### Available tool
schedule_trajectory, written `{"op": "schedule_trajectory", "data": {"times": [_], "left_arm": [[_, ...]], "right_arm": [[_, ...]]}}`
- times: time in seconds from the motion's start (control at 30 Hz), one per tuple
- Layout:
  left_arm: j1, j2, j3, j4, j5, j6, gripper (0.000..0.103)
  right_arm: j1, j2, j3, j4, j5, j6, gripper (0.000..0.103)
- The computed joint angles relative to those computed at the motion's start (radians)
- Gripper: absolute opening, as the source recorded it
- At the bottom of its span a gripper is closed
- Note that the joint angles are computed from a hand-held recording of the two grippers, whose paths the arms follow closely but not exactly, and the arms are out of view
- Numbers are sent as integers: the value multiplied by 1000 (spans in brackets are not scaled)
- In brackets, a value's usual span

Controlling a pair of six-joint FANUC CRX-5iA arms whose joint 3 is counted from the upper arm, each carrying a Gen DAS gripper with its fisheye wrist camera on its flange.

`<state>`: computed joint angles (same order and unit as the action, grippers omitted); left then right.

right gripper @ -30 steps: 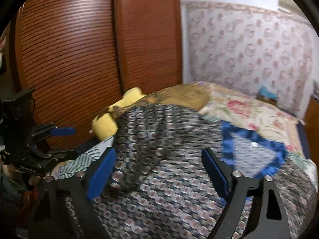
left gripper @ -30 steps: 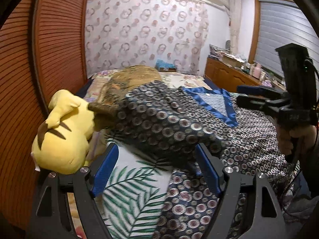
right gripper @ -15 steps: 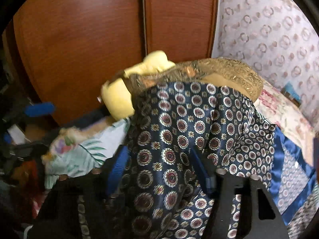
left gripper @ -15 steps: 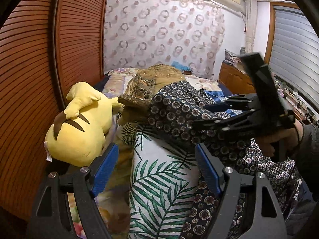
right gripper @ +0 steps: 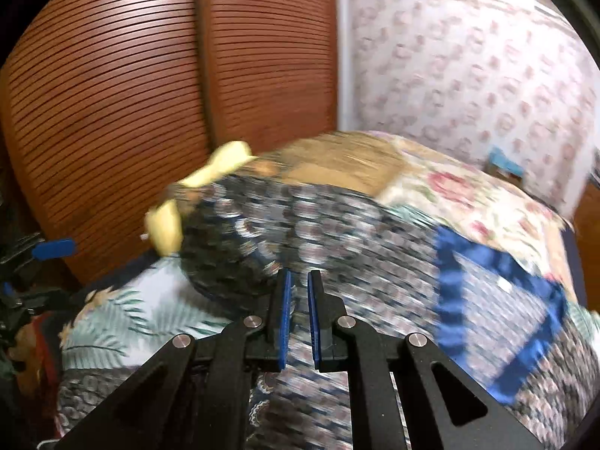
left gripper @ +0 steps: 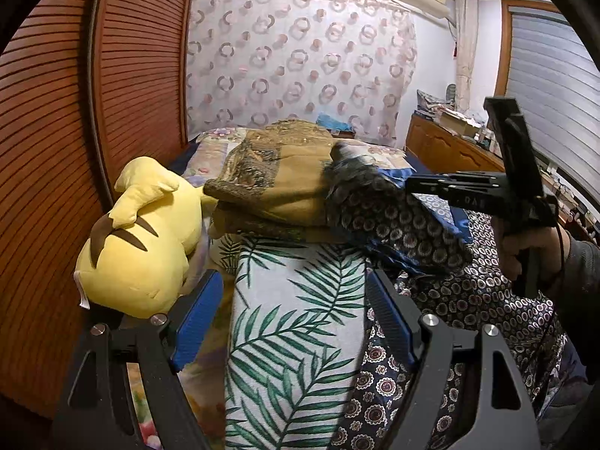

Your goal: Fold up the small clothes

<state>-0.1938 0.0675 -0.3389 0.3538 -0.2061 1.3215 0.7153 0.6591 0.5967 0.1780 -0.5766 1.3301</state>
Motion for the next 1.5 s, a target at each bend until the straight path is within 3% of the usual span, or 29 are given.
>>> {"op": "schedule_trajectory", "data": {"times": [0.07,0.17,0.27,0.33,0.4,0.47,0.53,0.67,0.87,0.93,1.0,1.03,1.13,1.27,1.43,1.5], "left_arm": [[-6,7,12,-13,-3,7,80],[-14,14,13,7,5,-16,80],[-20,23,23,0,1,-9,80],[-22,26,24,7,2,-15,80],[-23,26,22,15,2,-24,80],[-24,25,34,-24,-10,13,80],[-21,21,33,-30,-10,20,80],[-17,16,21,-18,-5,14,80],[-14,20,8,24,0,-22,80],[-16,21,10,20,-3,-21,80],[-17,22,7,34,-1,-35,80],[-18,24,3,48,3,-48,80],[-23,34,8,58,5,-58,80],[-32,52,15,94,9,-99,80],[-46,87,54,127,2,-148,80],[-50,106,83,121,-7,-149,80]], "right_arm": [[-11,-2,-51,105,12,-127,9],[-29,14,-51,132,-13,-197,9],[-28,0,-85,136,28,-213,9],[-19,-24,-129,166,64,-231,18],[-3,-82,-191,101,115,-149,28],[10,-82,-147,-57,91,25,43],[24,-72,-118,-140,65,128,48],[33,-20,-34,-262,-28,283,48],[53,203,262,-186,-263,249,48],[58,226,271,-143,-253,245,48],[60,246,289,-138,-244,248,22],[62,241,273,-140,-226,244,17],[70,135,95,-101,-109,171,12],[64,60,-28,-27,2,41,11],[50,-11,-212,219,115,-256,11],[38,-31,-292,376,145,-437,11]]}}
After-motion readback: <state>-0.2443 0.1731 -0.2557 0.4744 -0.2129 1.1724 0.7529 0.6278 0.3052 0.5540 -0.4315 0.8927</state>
